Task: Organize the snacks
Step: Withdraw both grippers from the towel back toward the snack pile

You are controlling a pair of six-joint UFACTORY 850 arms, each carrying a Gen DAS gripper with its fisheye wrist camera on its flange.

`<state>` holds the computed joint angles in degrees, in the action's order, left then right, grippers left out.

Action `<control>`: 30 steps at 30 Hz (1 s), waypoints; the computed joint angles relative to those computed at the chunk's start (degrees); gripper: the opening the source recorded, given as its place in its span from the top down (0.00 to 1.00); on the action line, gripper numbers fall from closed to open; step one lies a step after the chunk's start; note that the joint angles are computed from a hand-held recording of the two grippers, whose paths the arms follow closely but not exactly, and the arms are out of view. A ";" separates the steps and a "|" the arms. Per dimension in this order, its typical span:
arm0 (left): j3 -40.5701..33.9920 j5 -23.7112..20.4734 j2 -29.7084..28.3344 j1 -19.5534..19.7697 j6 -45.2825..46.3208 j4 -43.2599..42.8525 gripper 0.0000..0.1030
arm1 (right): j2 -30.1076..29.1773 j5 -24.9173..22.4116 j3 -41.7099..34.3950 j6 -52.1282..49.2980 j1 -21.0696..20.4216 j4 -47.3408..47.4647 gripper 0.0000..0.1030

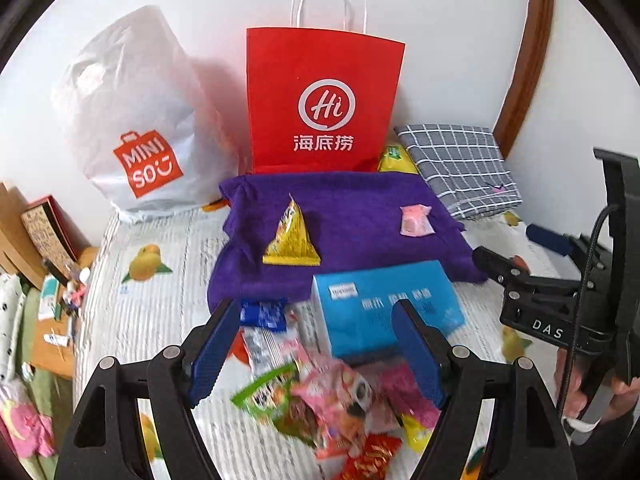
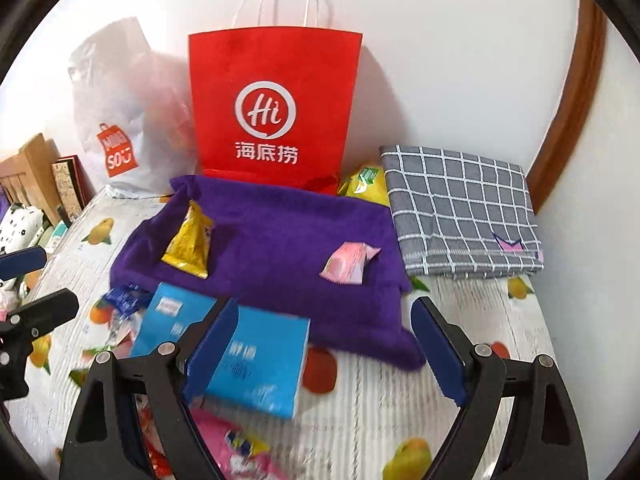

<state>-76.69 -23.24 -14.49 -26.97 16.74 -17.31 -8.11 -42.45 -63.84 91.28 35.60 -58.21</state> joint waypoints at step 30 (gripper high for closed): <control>12.94 2.72 7.30 5.27 8.49 -11.65 0.25 | 1.77 15.87 11.55 16.44 5.39 -0.72 0.21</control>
